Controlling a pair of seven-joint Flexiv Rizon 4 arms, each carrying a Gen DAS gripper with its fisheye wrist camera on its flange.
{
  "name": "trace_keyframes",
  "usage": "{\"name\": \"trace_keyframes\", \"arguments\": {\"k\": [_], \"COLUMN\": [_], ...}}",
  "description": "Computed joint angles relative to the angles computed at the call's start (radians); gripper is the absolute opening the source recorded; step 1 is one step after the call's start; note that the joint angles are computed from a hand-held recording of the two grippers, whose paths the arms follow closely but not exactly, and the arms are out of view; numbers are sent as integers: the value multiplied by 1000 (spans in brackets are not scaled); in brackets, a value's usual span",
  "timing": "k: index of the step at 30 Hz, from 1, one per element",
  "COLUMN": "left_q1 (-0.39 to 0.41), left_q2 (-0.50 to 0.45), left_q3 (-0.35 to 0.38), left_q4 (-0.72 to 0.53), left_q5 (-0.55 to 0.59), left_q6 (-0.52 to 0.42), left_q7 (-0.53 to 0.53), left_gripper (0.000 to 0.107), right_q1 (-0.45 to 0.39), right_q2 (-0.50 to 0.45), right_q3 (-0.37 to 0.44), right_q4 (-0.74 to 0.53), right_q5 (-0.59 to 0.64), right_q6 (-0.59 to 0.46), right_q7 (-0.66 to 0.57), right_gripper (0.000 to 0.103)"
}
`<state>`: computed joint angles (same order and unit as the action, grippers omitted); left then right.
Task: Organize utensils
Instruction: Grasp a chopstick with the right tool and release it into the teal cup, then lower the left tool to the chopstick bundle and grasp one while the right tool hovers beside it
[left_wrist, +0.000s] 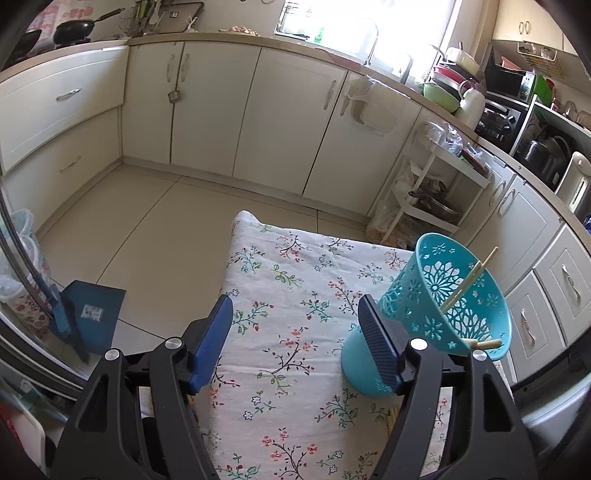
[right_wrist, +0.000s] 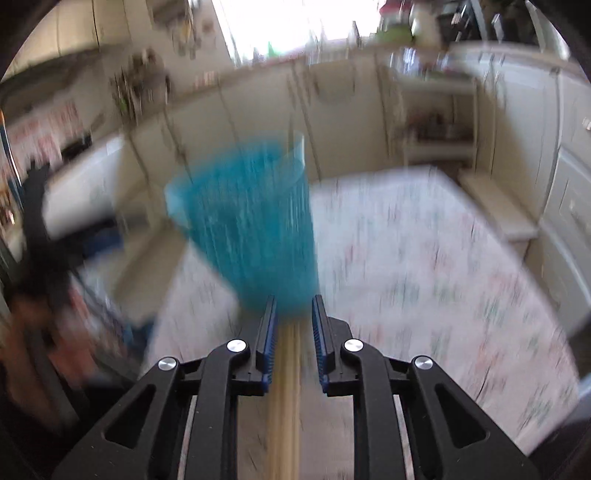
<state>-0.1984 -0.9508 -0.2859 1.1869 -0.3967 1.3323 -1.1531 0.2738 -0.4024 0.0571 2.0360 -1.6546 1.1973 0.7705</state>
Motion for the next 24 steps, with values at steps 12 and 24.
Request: {"name": "trace_keyframes", "arguments": {"k": [12,24], "left_q1": [-18,-19], "left_q2": [-15,22], "left_q3": [46,88], "left_q4": [-33,52], "left_q5": [28,71], "left_q6": [-41,-79], "left_q7": [-45,-46], "left_gripper": [69,71], "right_q1": [57,98], "right_q2": [-143,-105], "right_q3": [-65,-88], "right_q4": [-43,7], "right_q5": [173,247], "right_q6": [85,46], "right_q7": [-171,-307], "right_gripper": [19,8]}}
